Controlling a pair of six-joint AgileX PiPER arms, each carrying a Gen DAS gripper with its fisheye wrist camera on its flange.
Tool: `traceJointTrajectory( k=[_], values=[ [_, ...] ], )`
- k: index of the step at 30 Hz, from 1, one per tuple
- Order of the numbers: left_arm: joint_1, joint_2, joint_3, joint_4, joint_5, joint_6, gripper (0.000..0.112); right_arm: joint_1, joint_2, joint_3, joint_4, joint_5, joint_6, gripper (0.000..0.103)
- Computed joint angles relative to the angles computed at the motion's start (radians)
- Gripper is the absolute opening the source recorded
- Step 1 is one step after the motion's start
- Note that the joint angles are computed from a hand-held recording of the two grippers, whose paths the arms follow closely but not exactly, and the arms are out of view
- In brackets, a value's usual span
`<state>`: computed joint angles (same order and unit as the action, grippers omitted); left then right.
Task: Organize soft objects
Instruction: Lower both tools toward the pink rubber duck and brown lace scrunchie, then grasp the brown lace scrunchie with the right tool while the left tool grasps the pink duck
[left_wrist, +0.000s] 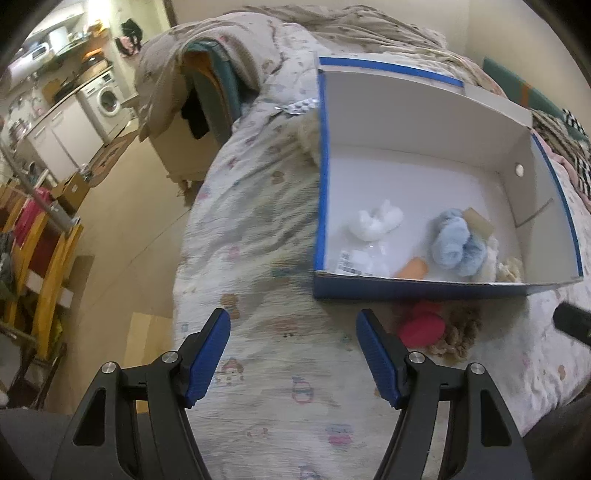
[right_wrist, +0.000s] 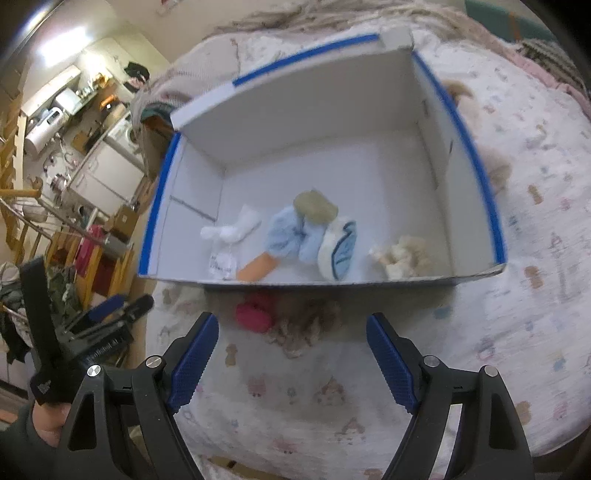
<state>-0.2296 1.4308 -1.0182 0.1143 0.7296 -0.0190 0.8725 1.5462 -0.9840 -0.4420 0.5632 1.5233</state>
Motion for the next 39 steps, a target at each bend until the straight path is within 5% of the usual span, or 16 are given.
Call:
traceJointTrajectory(
  k=[11,17,26,35,39],
  values=[
    [-0.004,0.070,-0.021,0.027,0.014,-0.061,0.068,-0.065,0.167,-0.081,0.205,0.038,-0.222,0.087],
    [-0.026,0.103,-0.036,-0.003,0.039,-0.046,0.068,-0.053,0.360,-0.256,0.243,0.167,-0.382,0.087],
    [-0.044,0.162,-0.067,-0.023,0.058,-0.046,0.068,-0.069,0.423,-0.271,0.248,0.103,-0.424,0.086],
    [-0.087,0.220,-0.095,-0.026,0.080,-0.064,0.068,-0.057,0.482,-0.338,0.305,0.113,-0.542,0.012],
    [-0.119,0.247,-0.110,-0.029,0.084,-0.076,0.068,-0.048,0.435,-0.299,0.290,0.088,-0.512,0.011]
  ],
)
